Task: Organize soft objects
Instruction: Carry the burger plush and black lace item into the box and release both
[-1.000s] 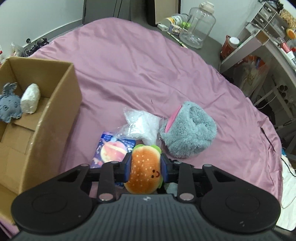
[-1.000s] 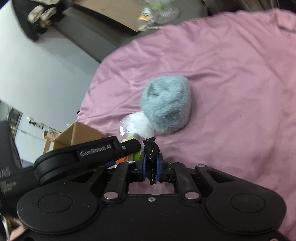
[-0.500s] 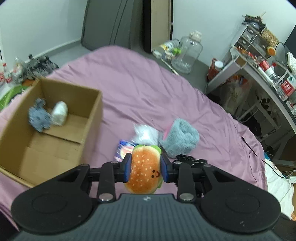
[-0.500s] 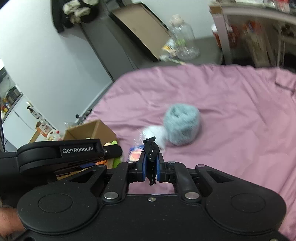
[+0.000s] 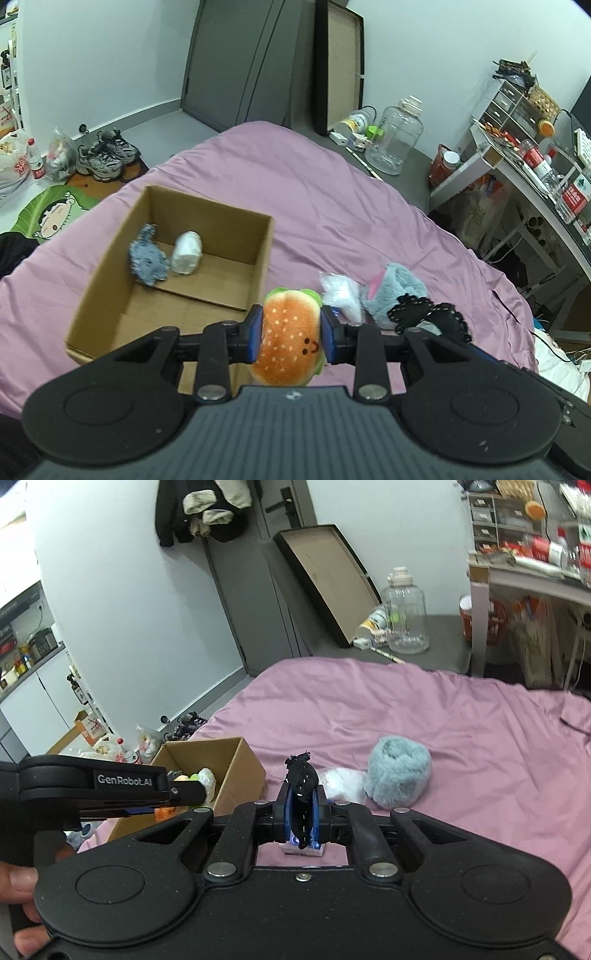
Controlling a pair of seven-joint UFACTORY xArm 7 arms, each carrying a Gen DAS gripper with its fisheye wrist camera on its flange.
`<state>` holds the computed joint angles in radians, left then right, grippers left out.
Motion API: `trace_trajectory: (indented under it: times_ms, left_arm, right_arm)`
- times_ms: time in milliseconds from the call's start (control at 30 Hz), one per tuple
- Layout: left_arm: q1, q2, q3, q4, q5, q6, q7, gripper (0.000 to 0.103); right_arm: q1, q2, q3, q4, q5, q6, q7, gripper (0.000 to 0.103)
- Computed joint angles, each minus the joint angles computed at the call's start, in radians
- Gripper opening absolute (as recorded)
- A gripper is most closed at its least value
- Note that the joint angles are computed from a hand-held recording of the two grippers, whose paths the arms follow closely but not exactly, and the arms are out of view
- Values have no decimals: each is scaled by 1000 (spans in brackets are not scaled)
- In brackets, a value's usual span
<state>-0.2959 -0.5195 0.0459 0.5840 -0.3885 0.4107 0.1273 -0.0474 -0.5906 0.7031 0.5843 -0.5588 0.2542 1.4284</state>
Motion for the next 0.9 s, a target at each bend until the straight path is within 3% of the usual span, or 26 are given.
trace_trajectory:
  times_ms: [333,567,733,900]
  left_arm:
    - [44,49,66,35,-4,5,102,31]
    - [93,113,74,64,-21,-7,153,31]
    - [124,178,73,87,-40,-15,179,31]
    - [157,240,55,121,-43,-15,193,32]
  right_arm:
    - [-152,35,141,98,-75,-10,85,11]
    - [-253,87,245,173,-150,9,158,11]
    - [-381,111,359,233,-211,-17,226,11]
    - [-525,143,490,289,-200,-43,220,11]
